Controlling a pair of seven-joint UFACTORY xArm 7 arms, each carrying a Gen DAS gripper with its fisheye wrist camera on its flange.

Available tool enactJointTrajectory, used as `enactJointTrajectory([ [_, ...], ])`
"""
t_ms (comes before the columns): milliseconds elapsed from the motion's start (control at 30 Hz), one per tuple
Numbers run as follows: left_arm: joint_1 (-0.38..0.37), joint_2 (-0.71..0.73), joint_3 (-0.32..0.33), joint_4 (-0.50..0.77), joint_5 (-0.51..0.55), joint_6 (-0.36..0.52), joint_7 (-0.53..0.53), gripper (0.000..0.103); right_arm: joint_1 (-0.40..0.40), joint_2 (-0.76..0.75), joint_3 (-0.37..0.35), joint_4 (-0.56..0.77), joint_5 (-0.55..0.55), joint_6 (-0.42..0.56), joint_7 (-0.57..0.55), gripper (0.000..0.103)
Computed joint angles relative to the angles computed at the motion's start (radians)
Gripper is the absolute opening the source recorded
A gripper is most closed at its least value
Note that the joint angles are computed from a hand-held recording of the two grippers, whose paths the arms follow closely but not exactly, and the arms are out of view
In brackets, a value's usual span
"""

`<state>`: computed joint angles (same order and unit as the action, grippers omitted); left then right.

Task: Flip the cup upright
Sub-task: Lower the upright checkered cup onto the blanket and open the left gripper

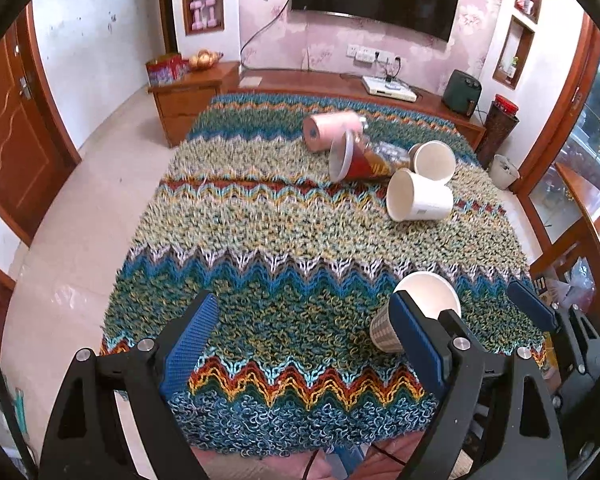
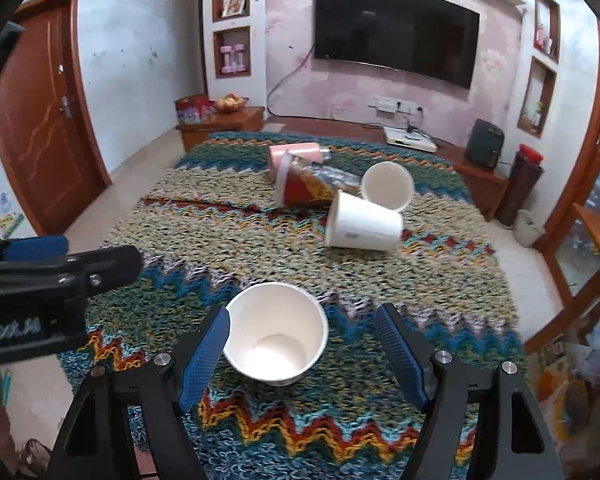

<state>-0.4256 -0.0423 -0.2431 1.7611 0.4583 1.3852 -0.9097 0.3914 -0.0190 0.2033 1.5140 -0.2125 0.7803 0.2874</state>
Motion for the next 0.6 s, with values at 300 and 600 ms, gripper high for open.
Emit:
enactJointTrajectory([
  [300,-0.034,0.042,-0.001,0.101,0.065,0.057,0.025,0.089,0.001,0.068,-0.015,0.198,0.072,0.204,0.026,0.076],
  [600,-0.056,0.053,0.004,0.175,0.103,0.114,0.034,0.089,0.030,0.086,-0.017,0.299,0.004,0.291,0.051,0.076],
])
